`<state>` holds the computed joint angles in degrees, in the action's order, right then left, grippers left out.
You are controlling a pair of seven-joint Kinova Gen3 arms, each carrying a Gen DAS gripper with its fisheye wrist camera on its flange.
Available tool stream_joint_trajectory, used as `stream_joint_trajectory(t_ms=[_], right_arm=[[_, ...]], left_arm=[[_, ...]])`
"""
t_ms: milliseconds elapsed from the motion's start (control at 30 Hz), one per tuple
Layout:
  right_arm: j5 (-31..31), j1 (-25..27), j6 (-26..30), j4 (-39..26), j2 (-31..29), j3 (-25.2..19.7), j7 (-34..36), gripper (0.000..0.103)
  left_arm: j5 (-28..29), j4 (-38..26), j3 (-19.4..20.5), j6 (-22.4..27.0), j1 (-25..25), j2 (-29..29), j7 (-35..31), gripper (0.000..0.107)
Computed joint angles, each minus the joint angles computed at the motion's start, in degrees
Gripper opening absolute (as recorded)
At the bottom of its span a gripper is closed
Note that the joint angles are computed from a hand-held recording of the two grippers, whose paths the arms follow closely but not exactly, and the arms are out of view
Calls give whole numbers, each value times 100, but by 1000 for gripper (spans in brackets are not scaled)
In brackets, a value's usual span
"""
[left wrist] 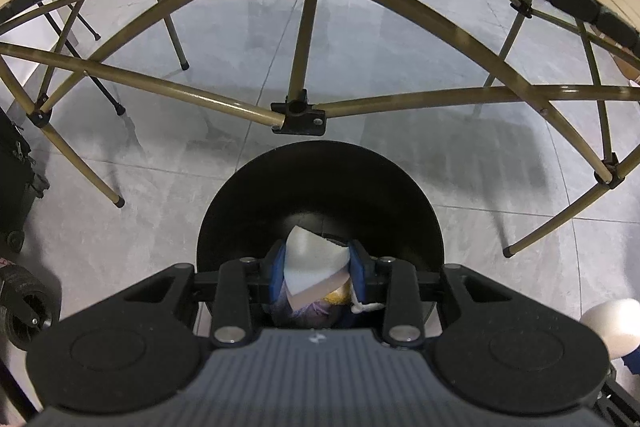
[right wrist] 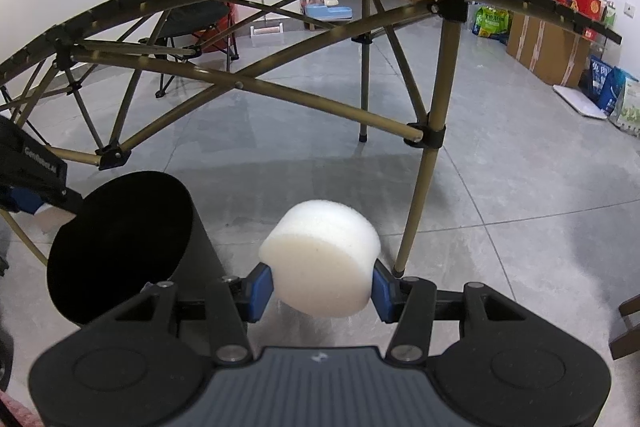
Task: Organize soft objects
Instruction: 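Lower the left gripper into the bin and release the foam wedge, then move the right gripper over the bin and release the foam cylinder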
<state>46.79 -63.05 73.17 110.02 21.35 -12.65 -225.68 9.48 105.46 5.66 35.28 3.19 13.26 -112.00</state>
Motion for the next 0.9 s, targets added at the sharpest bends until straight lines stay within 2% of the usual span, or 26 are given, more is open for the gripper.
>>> stream_joint_trajectory(t_ms=[133,167,200,233,267,300,567,900], right_arm=[[-34,-3,-9,60,-39,-4,-110,50],[-36,-9,3,70,-46,-9,-133,50],[-33,-17,14,81,-56,-15,-161,50],[-29,-22,20,90,-60,-21,-184,50],[-28,-26,30,93,-63,-28,-201,50],[-28,-27,36,96,-62,-33,-213,50],[-23,-29,60,77,-58,-53,-228,50],[-6,-18,58,31,-50,-48,-143,50]], left_arm=[[-44,41,-20,-70,29,-28,31,41],[-109,54,-52,-97,71,-36,120,49],[-168,56,-81,-110,103,-38,216,66],[-192,81,-97,-158,113,-53,286,77],[-256,104,-123,-215,145,-70,386,97],[-359,148,-158,-304,199,-101,515,103],[-593,166,-146,-350,186,-134,727,103],[-492,259,-88,-374,73,-220,496,103]])
